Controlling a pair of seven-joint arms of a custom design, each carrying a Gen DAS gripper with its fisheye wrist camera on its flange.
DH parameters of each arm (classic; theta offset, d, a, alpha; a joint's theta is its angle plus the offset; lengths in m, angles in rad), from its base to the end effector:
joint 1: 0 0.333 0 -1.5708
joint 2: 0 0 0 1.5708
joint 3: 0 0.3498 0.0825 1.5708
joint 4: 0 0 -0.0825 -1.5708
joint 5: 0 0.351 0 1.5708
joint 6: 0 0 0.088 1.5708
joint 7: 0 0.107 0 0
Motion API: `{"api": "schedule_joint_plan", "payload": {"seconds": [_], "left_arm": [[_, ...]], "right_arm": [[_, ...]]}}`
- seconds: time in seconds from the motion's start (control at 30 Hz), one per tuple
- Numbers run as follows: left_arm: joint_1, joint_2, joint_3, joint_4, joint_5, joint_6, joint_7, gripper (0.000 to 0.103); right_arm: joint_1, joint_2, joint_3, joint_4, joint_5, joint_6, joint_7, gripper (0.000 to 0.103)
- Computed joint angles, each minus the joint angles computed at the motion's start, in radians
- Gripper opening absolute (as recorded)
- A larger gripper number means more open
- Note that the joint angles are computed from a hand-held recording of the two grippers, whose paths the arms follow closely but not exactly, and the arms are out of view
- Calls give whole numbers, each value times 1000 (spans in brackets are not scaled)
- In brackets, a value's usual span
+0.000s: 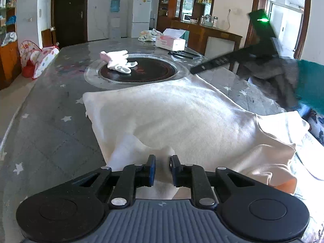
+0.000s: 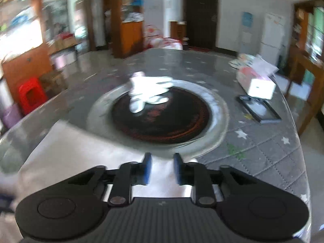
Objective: Fold clothes
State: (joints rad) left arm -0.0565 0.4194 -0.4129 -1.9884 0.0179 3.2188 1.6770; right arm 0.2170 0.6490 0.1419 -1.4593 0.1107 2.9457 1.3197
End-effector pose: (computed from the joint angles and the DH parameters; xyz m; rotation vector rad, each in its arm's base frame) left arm 0.5942 -0.2631 0.4232 -1.3260 2.2053 -1.0576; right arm 0.7231 0.2297 0.4490 -1.9990 1.2627 -0.5794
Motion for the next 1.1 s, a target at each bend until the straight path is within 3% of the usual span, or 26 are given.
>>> {"api": "schedule_joint_plan", "payload": {"seconds": [0.1, 0.17, 0.23, 0.33, 0.47, 0.6, 0.67, 0.73, 0.83, 0.9, 1.0, 1.1], "left_arm": [[-95, -11, 102, -9, 23, 23, -10, 19], [-130, -9, 139, -13, 32, 39, -19, 16], [-148, -13, 163, -23, 27, 68, -40, 8], [-131, -36, 164, -55, 8, 128, -91, 6], [-132, -101, 210, -121, -46, 223, -181, 6], [-263, -184, 375, -211, -239, 312, -147, 6], [-297, -220, 412, -251, -357, 344, -96, 6], [-321, -252, 436, -289, -479, 363, -31, 6], [-386, -279, 477, -325, -733, 381, 144, 6], [-361, -291, 460, -364, -780, 372, 139, 6], [-339, -281, 443, -381, -870, 343, 173, 6], [-228, -281, 375, -400, -773, 289, 47, 6]], "right_arm": [[-44, -81, 74, -134, 18, 14, -82, 35], [-60, -136, 104, -227, 38, 40, -125, 40], [-70, -189, 128, -316, 58, 70, -162, 41], [-73, -265, 148, -442, 79, 120, -202, 45], [-61, -349, 152, -583, 72, 181, -241, 51], [-76, -399, 178, -662, 101, 223, -233, 51], [-107, -420, 218, -691, 126, 239, -234, 51], [-160, -437, 288, -717, 158, 256, -255, 51], [-301, -451, 467, -755, 217, 282, -324, 52], [-389, -449, 581, -774, 238, 289, -363, 52], [-445, -438, 664, -783, 249, 273, -382, 52], [-472, -434, 721, -801, 261, 279, -408, 52]]}}
